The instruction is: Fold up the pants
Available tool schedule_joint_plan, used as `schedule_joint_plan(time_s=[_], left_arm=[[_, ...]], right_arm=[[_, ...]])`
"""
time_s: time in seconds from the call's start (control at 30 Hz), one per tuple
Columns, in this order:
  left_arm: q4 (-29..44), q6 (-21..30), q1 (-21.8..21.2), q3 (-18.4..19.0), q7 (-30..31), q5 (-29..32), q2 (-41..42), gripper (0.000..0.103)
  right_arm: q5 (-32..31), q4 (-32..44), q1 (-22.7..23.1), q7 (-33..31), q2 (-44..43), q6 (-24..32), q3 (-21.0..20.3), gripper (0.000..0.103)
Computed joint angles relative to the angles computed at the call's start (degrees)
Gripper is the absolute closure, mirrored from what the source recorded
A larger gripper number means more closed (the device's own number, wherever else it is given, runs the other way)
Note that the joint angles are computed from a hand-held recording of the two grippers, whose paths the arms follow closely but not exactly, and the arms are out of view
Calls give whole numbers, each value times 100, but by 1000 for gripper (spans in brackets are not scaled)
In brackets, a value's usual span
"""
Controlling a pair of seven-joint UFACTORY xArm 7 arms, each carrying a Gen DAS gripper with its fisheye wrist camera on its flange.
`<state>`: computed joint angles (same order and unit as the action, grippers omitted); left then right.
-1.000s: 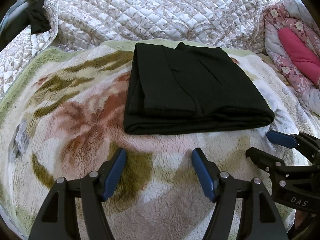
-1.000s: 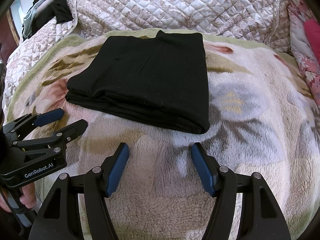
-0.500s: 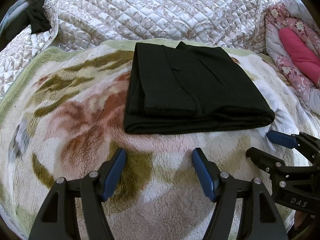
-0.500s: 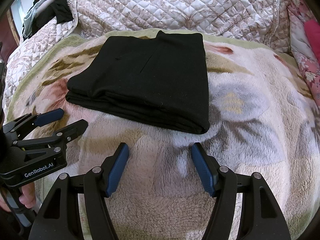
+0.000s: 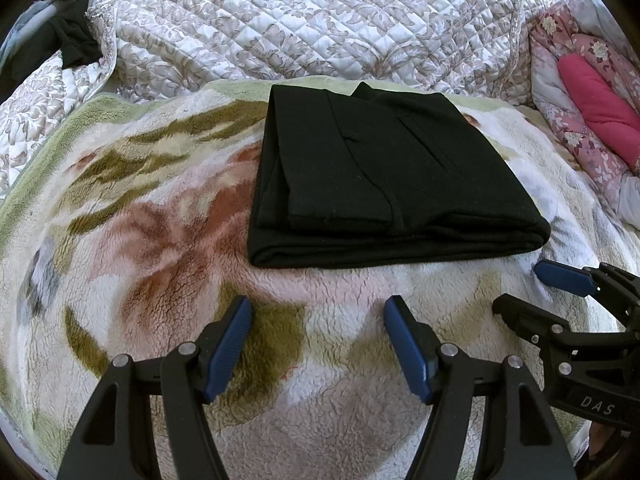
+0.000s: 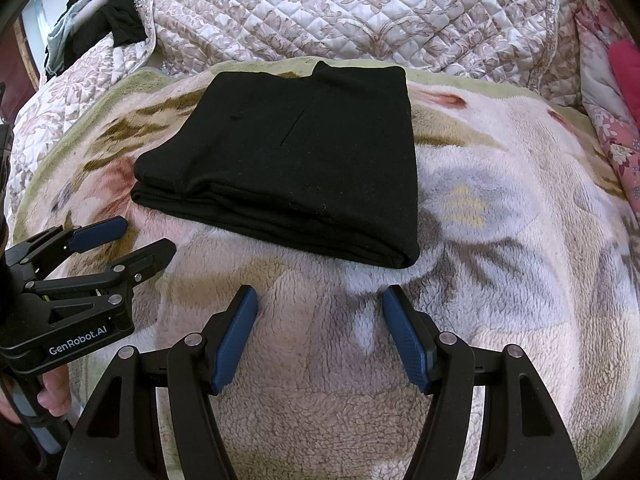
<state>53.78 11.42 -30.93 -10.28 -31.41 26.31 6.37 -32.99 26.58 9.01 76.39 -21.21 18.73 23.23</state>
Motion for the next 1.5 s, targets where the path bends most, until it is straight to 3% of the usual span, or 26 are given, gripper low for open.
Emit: schedule_joint_plan(time_s=[1.5], left_arm=[[11,39,-12,5,-87,92,0,31]], right_arm=[[-32,10,14,28,10,16,-16,37]])
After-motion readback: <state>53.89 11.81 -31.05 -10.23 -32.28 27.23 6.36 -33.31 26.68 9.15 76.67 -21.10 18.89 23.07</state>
